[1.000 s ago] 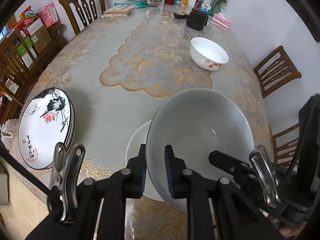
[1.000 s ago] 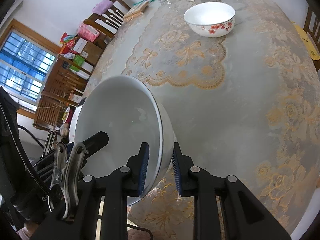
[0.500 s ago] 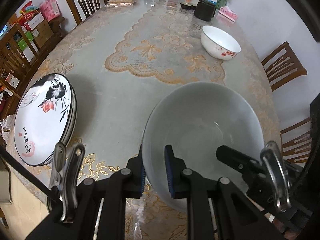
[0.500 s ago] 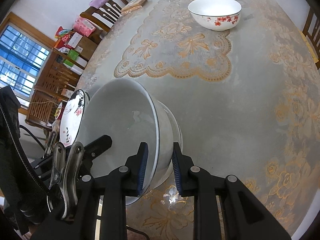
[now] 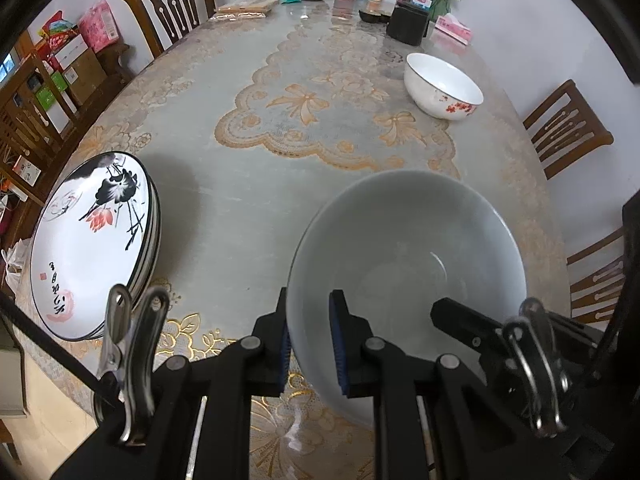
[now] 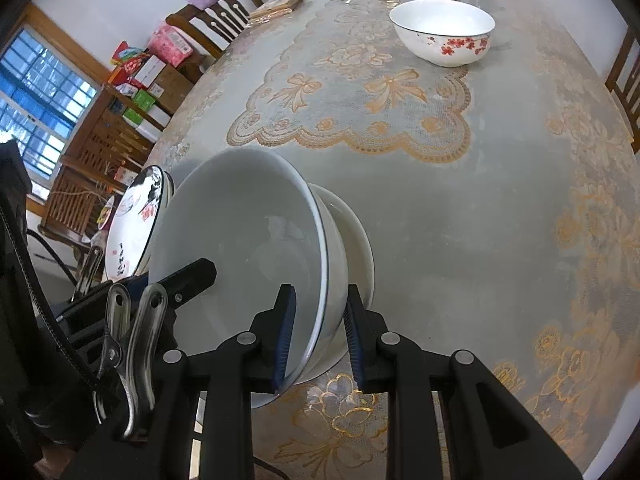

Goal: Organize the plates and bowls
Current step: 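Lower the red-flower bowl into the white bowl and open the right gripper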

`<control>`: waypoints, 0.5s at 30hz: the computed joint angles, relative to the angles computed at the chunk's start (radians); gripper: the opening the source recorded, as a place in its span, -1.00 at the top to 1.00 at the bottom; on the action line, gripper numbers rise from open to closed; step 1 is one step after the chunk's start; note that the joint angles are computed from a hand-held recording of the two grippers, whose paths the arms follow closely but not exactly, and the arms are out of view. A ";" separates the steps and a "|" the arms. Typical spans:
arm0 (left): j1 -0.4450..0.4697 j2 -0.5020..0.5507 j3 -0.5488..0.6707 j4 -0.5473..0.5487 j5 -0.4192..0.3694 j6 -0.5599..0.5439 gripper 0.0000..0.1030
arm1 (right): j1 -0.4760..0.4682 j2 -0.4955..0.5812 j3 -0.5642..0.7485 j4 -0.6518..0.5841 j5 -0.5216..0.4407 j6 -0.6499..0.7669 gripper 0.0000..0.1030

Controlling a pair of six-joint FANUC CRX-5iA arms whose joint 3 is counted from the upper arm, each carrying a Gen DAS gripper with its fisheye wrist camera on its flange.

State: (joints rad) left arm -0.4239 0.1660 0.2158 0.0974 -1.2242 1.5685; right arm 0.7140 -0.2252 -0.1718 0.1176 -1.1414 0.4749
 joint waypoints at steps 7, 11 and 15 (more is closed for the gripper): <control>0.029 -0.025 -0.060 0.071 0.054 -0.042 0.67 | 0.046 -0.007 -0.018 0.080 -0.020 -0.070 0.51; 0.024 -0.029 -0.065 0.065 0.068 -0.047 0.67 | 0.088 0.001 -0.023 0.156 -0.058 -0.115 0.50; 0.021 -0.014 -0.060 0.066 0.047 -0.050 0.67 | 0.109 0.013 -0.021 0.193 -0.090 -0.131 0.50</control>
State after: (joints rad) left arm -0.4030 0.1519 0.1556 0.1631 -1.1773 1.5185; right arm 0.8235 -0.2123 -0.1924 0.3102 -1.2317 0.3434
